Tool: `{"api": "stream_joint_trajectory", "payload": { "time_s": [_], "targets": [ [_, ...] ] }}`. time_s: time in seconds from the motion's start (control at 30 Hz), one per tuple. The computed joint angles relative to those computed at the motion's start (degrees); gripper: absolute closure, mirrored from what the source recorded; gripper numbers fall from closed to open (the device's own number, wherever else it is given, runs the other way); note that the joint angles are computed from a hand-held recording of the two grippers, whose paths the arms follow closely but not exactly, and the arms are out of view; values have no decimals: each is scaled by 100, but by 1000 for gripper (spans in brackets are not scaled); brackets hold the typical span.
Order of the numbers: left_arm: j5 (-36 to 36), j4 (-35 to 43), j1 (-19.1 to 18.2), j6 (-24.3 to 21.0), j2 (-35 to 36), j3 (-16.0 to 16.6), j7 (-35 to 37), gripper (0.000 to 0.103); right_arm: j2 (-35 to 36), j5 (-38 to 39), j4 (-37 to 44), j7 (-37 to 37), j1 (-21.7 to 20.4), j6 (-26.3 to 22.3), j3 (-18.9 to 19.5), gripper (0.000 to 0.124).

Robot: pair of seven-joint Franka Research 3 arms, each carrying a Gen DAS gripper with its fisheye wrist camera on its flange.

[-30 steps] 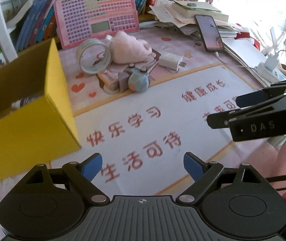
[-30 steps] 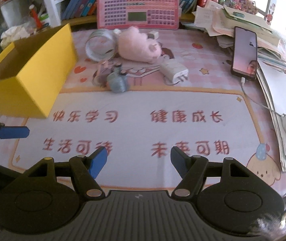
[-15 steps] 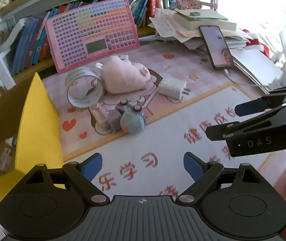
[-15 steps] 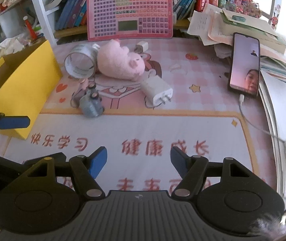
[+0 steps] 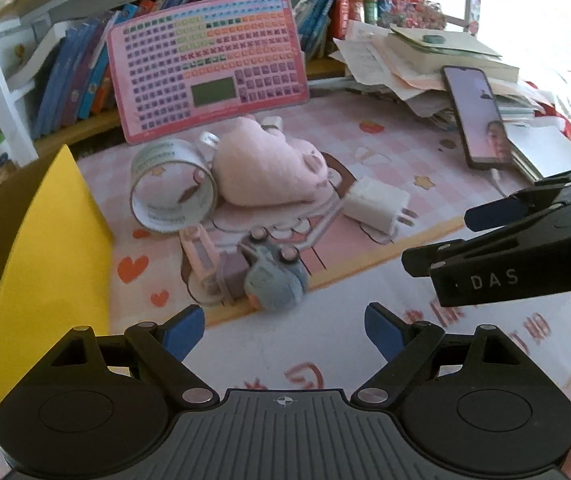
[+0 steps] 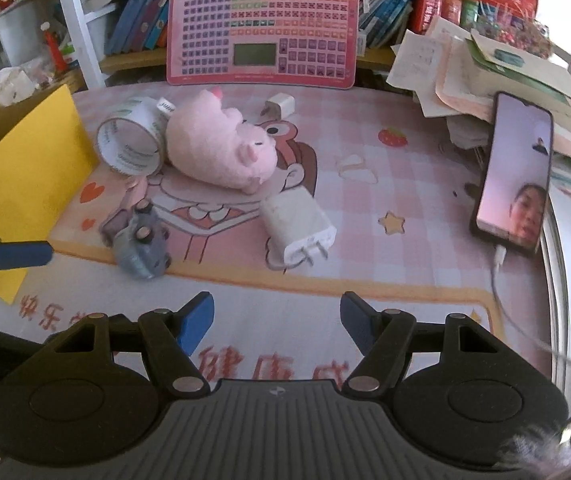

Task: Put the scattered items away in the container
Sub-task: 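Grasp the grey toy car with the left tool while the right tool grasps the white charger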

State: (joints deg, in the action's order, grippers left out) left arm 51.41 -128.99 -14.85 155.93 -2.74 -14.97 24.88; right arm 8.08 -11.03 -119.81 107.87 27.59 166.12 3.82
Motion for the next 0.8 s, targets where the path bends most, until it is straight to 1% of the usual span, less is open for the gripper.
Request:
{"api": "stream_joint_trajectory", "payload": {
  "time_s": [0.1,0.17,0.37,0.4,0.47,0.8],
  "targets": [
    [85,189,9,-88,191,22,-157,15,259,37,289,-207,-30,16,-12,56],
    [132,312,-6,-119,314,59,-200,18,437,34,486,-329,-4,30,-67,56],
    [274,610,-86,-266,592,172,-312,18,920,197,1029,-706,62,-78,-189,56],
    [262,649,-95,-281,631,191,-315,19,990,232,1110,-797,65,-88,-196,56],
    [242,730,-117,-325,707,222,-307,23,1109,290,1254,-912,95,-131,-232,56],
    [139,998,-220,-428,1020,339,-136,23,1522,576,1787,-1249,174,-392,-315,57]
  ]
}}
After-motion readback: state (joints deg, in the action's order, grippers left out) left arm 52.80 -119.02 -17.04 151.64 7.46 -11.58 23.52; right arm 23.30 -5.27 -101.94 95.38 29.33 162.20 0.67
